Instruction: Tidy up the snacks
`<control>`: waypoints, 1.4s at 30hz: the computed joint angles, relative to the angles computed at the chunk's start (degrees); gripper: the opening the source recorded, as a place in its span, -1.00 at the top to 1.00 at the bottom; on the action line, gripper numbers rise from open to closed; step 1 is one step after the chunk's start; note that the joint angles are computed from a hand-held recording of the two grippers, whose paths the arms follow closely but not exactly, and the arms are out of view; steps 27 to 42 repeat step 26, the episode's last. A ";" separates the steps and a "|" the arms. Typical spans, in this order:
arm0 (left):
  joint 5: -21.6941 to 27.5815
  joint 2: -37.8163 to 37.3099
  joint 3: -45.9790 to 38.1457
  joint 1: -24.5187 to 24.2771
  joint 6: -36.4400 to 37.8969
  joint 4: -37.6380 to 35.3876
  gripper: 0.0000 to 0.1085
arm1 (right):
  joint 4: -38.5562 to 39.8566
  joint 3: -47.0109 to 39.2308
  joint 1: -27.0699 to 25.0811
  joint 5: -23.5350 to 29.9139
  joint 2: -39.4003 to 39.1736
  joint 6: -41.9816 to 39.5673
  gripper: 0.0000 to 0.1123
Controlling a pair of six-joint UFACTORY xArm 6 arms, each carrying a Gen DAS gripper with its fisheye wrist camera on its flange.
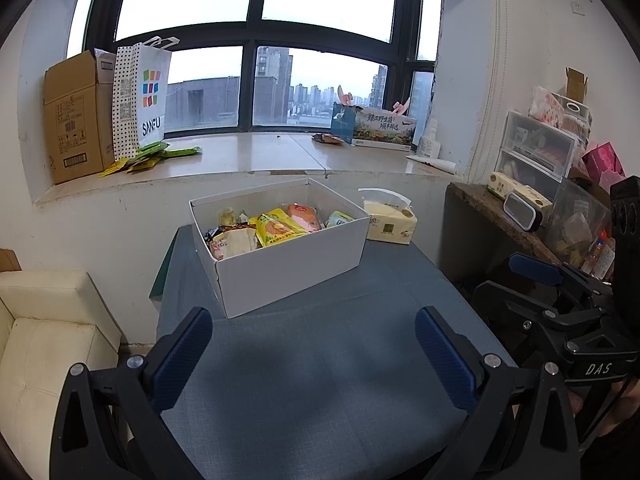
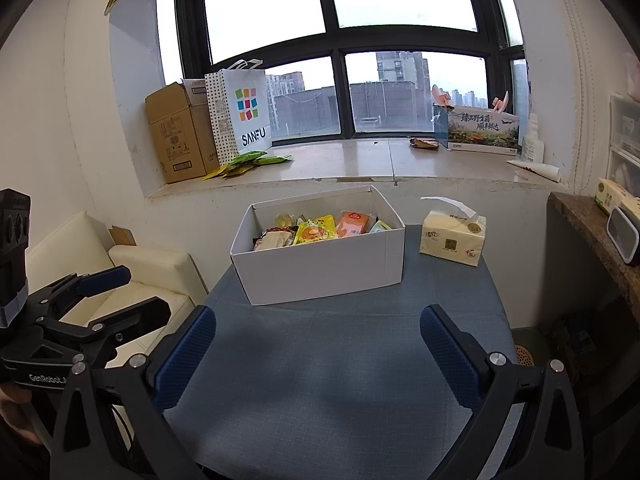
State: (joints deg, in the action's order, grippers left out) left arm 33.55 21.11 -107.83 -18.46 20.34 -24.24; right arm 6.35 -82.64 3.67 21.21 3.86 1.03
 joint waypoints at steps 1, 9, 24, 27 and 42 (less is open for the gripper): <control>-0.05 -0.04 0.12 0.01 0.04 -0.02 -0.89 | -0.10 0.01 0.02 0.05 -0.02 0.13 -0.83; -0.11 -0.15 0.36 0.02 0.40 -0.34 -0.89 | -0.06 0.10 0.03 0.05 -0.07 0.01 -0.83; 0.20 -0.13 0.57 0.31 2.38 -2.54 -0.89 | -0.33 0.11 0.03 0.26 0.04 0.33 -0.83; 0.02 -0.19 0.49 0.38 2.71 -3.28 -0.89 | -0.51 0.08 0.04 0.37 0.08 0.57 -0.83; 0.02 -0.19 0.49 0.38 2.71 -3.28 -0.89 | -0.51 0.08 0.04 0.37 0.08 0.57 -0.83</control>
